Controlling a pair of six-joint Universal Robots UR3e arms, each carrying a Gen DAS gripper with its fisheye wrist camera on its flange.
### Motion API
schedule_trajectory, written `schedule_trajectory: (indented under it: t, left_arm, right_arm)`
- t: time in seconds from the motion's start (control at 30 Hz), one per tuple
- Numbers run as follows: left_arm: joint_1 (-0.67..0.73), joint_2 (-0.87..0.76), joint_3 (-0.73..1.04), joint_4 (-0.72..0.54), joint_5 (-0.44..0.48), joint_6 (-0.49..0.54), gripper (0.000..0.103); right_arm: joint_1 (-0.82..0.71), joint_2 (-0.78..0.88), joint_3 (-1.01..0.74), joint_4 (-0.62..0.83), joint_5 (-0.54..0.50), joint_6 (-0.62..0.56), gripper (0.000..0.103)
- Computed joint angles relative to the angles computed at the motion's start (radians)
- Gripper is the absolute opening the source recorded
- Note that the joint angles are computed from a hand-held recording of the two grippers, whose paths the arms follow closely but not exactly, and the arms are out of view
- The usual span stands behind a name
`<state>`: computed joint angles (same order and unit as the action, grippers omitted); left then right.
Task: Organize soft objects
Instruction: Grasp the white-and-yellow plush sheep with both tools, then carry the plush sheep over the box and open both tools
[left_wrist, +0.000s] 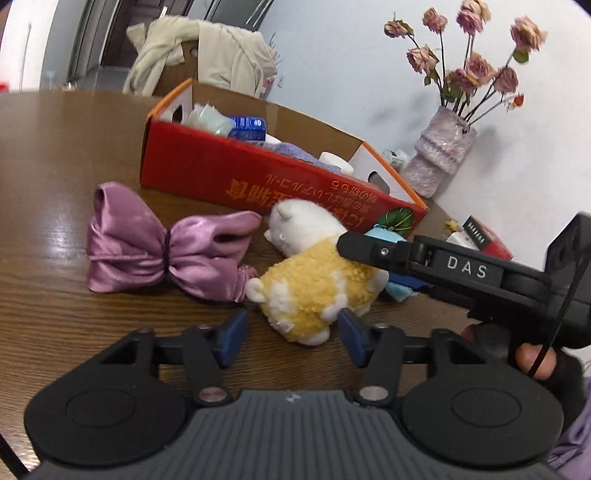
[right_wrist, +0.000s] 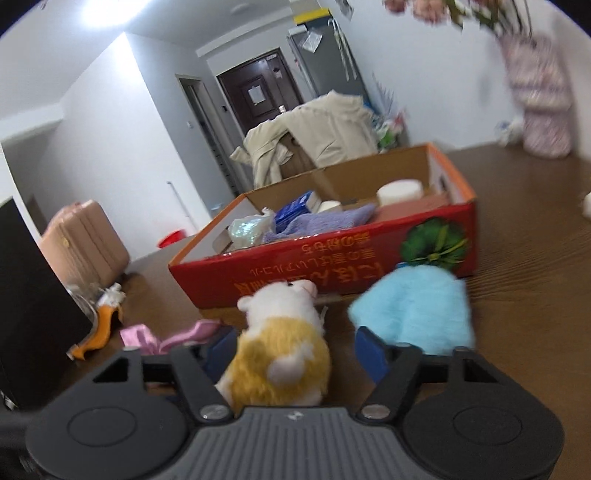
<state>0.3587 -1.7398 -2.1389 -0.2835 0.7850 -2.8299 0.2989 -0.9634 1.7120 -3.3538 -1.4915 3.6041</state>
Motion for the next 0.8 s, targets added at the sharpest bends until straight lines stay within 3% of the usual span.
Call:
schedule_trajectory:
  t: [0.13, 0.37, 0.47, 0.63, 0.8]
  left_arm:
    - [0.047, 0.004, -0.015, -0.042, -0.086, 0.039, 0.035]
    - [0.053, 0.034, -0.046, -0.022, -0.117, 0.053, 0.035]
    - [0.071, 0.101, -0.085, -0.050, -0.140, 0.108, 0.036]
    - [0.141, 0.290, -0.159, -0.235, -0.214, 0.249, 0.036]
    - [0.239, 0.545, -0.212, -0.546, -0.302, 0.442, 0.036]
  right_arm:
    - [-0.014, -0.015, 0.059, -0.049, 0.050, 0.027, 0.045]
    - [0.024, -0.066, 0.184, -0.133, 0.002, 0.123, 0.043]
    - [0.047, -0.095, 0.203, -0.126, -0.033, 0.122, 0.041]
    - [0.094, -0.184, 0.281, -0.151, -0.094, 0.151, 0.041]
    - [0.196, -0.282, 0.338, -0.155, -0.227, 0.173, 0.041]
